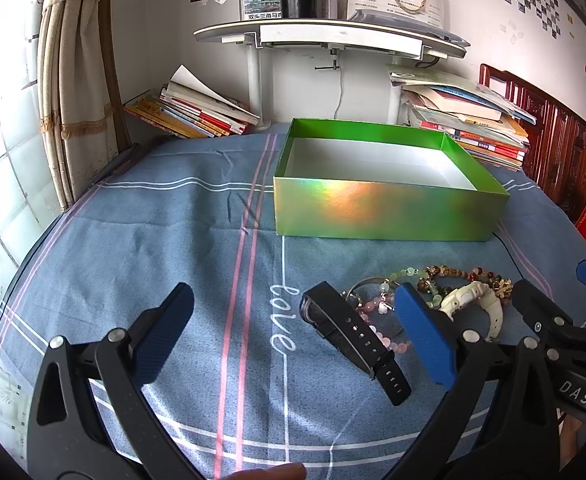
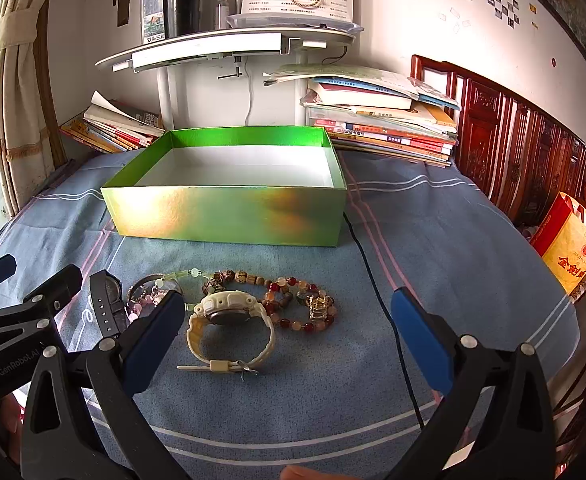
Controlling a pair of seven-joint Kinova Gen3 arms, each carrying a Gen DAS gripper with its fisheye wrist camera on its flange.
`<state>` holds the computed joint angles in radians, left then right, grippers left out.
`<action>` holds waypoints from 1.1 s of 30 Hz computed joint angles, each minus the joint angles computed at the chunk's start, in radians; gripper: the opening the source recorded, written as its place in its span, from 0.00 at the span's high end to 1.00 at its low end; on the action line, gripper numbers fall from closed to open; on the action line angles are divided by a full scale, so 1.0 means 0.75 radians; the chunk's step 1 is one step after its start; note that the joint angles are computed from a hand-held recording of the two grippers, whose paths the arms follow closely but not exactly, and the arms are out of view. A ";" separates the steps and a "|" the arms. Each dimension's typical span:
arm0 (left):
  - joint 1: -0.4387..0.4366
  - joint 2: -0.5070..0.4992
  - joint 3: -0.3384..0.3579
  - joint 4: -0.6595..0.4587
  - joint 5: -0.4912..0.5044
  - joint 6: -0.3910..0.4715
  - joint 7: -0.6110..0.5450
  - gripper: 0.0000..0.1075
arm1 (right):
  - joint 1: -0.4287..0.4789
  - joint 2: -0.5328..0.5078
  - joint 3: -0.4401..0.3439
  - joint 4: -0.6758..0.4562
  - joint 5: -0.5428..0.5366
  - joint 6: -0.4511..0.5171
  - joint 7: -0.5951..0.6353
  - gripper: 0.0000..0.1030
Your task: Organize jewelry
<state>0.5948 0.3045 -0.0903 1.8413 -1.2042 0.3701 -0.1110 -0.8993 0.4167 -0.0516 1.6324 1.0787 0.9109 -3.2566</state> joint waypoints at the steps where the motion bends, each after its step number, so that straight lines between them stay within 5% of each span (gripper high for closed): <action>1: -0.003 -0.013 -0.001 0.012 -0.001 -0.002 -0.003 0.08 | 0.001 0.000 -0.001 -0.002 -0.002 0.001 0.003 0.02; 33: -0.004 0.007 0.019 0.004 -0.031 0.024 0.030 0.08 | 0.001 0.005 0.003 -0.001 -0.011 -0.013 0.010 0.02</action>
